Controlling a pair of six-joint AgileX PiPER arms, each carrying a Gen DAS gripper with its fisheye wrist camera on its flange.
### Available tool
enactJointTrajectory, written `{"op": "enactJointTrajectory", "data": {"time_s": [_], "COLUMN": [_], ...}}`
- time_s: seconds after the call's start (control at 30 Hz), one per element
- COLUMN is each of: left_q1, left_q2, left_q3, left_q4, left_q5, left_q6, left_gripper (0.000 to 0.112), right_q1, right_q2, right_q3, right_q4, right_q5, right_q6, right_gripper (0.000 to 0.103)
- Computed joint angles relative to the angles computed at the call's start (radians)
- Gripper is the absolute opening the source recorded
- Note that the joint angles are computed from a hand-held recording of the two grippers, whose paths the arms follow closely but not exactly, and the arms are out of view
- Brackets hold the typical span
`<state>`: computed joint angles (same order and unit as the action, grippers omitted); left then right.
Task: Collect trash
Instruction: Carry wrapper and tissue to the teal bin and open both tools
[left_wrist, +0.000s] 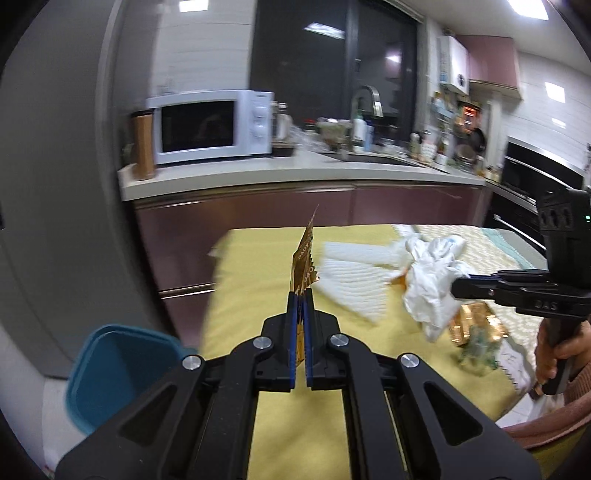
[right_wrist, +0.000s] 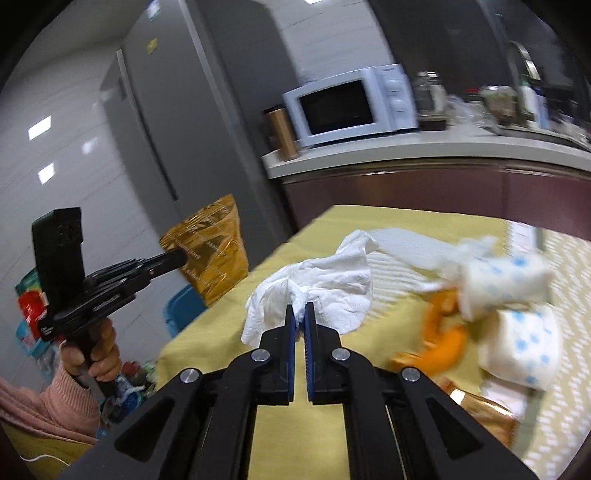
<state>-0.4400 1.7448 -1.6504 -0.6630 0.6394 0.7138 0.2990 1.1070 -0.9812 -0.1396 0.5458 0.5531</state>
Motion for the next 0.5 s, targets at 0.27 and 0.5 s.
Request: {"op": "enactJointTrajectory", "data": {"time_s": [0.27, 0.5], "left_q1": [0.177, 0.288], "left_q2": [-0.02, 0.054], "left_q3": [0.042, -0.003], "left_q4": [0.032, 0.076], "left_q5": [-0.013, -0.003], "left_q6": [-0.007, -0.044], "left_gripper": [0.003, 0.003], "right_q1": [0.034, 0.072], "right_q2": [0.275, 0.523], "right_q3": [-0.224, -0.479], "right_q4": [0.23, 0.356], "right_q5": [-0.032, 0.019], "right_q6": [-0.267, -0.423], "right_gripper": [0.004, 0.004]}}
